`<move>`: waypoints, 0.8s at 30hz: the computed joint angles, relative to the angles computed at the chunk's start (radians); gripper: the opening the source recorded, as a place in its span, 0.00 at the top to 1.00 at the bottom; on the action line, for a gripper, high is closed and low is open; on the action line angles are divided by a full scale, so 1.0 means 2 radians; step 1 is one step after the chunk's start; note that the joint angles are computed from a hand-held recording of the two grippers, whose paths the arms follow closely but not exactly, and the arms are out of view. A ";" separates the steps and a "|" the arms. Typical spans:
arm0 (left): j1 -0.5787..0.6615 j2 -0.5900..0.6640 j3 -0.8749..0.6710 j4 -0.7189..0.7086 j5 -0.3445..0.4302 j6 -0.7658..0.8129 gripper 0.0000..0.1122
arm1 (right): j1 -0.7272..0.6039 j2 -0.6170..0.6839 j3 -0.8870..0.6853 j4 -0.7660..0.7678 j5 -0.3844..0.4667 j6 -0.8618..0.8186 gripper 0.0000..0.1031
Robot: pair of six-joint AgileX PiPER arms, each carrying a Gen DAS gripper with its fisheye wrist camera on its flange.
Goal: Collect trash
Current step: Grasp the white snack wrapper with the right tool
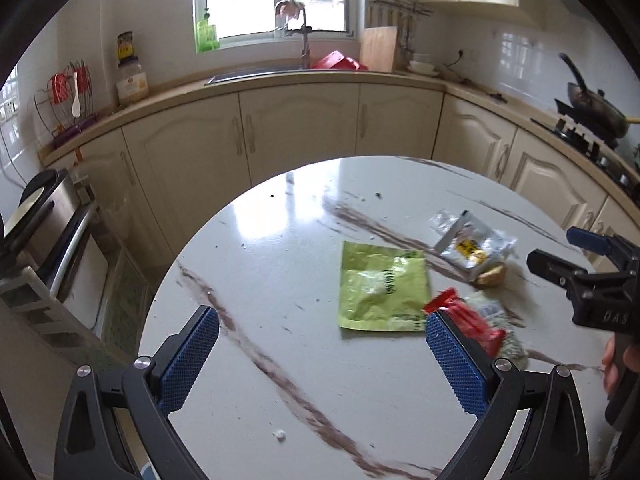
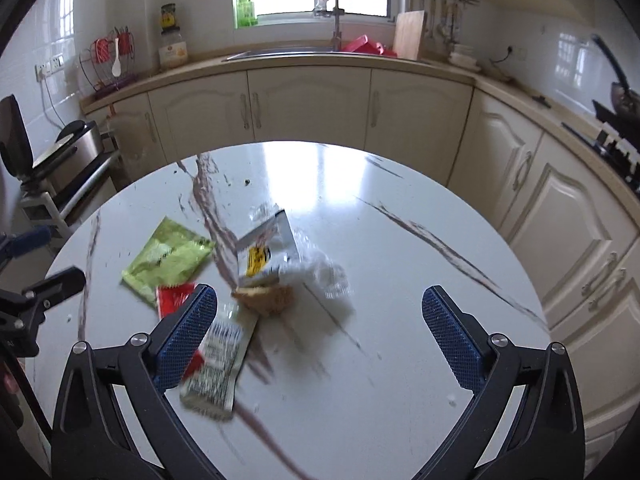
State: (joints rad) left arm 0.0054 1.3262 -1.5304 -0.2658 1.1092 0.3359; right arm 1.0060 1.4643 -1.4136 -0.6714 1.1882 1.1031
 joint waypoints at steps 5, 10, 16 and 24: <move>-0.006 0.062 -0.057 0.014 0.001 -0.013 0.10 | -0.068 0.028 -0.027 0.061 -0.067 -0.080 0.07; -0.019 0.073 -0.061 0.019 -0.008 -0.016 0.10 | -0.140 0.056 -0.059 0.175 -0.126 -0.167 0.12; -0.033 0.047 -0.020 0.023 -0.020 -0.004 0.10 | -0.127 0.106 -0.105 0.168 -0.074 -0.209 0.54; -0.030 0.030 0.012 0.007 -0.023 0.007 0.10 | -0.082 0.092 -0.121 0.166 -0.060 -0.227 0.60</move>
State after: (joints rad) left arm -0.0549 1.3855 -1.5071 -0.2515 1.0627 0.3495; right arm 0.8420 1.6474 -1.6555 -0.3404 1.0691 0.6492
